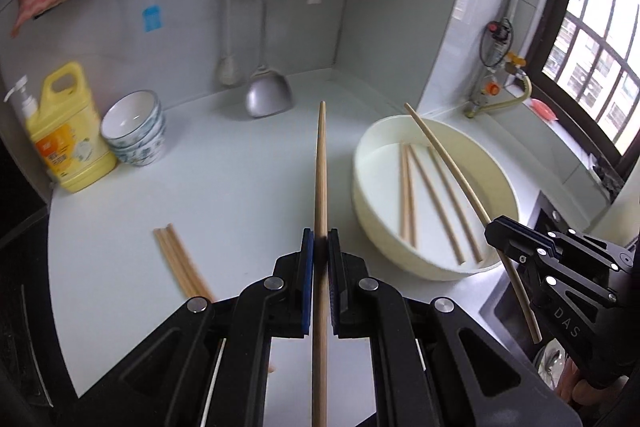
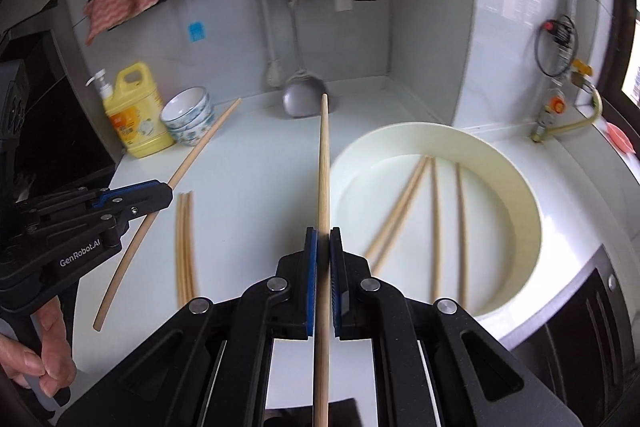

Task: Organize utensils
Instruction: 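Carry the chopstick in the right gripper over the white basin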

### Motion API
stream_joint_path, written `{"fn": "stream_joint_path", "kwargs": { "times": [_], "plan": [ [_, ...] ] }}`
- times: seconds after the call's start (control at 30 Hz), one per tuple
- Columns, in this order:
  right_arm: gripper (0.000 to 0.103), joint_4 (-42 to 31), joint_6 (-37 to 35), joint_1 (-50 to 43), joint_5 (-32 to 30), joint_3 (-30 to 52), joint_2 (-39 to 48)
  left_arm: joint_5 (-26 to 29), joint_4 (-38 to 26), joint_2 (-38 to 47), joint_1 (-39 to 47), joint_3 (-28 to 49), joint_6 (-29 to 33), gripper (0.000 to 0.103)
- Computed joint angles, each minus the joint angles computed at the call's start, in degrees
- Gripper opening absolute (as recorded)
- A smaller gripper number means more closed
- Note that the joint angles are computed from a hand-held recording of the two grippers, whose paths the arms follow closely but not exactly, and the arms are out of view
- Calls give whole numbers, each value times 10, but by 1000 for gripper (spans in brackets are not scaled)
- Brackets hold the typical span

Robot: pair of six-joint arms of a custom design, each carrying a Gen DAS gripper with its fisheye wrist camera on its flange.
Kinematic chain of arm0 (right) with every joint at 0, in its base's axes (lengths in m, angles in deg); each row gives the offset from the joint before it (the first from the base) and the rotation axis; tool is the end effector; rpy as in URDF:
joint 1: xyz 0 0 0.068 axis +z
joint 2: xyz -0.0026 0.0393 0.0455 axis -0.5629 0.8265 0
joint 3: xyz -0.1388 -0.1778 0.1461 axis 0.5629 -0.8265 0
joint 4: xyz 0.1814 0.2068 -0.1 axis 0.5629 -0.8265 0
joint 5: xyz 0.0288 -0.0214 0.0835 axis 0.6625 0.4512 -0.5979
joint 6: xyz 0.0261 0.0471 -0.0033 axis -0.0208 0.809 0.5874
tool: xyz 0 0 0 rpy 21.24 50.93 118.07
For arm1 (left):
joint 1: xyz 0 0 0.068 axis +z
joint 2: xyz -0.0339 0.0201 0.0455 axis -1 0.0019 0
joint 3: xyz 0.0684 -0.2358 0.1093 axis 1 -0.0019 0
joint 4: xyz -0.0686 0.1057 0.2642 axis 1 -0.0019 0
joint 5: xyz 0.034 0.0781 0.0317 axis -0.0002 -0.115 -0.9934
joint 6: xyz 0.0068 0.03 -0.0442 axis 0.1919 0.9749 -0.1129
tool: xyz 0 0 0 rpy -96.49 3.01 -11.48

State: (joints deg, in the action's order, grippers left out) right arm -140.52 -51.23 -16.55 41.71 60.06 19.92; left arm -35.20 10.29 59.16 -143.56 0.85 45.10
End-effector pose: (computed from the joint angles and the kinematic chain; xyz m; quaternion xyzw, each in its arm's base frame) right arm 0.2002 0.0647 0.3390 -0.0863 0.9267 0.0891 0.3548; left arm 0.2102 -0.2612 0.3341 0.0425 0.9327 -0.0817 0.3487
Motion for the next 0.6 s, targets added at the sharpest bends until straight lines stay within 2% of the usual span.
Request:
{"fn": "stream_joint_path", "kwargs": {
  "times": [0.1, 0.23, 0.43, 0.6],
  "plan": [
    [6, 1, -59, -130, -71, -5, -3, 22, 12, 90, -10, 90, 18, 7],
    [6, 22, -129, -252, -155, 1, 44, 38, -9, 212, -19, 227, 19, 7],
    [6, 55, -155, -309, -203, 21, 135, 61, -67, 362, -14, 410, 26, 7],
    [6, 90, -133, -307, -208, 22, 185, 77, -119, 462, 4, 531, 52, 7]
  ]
}}
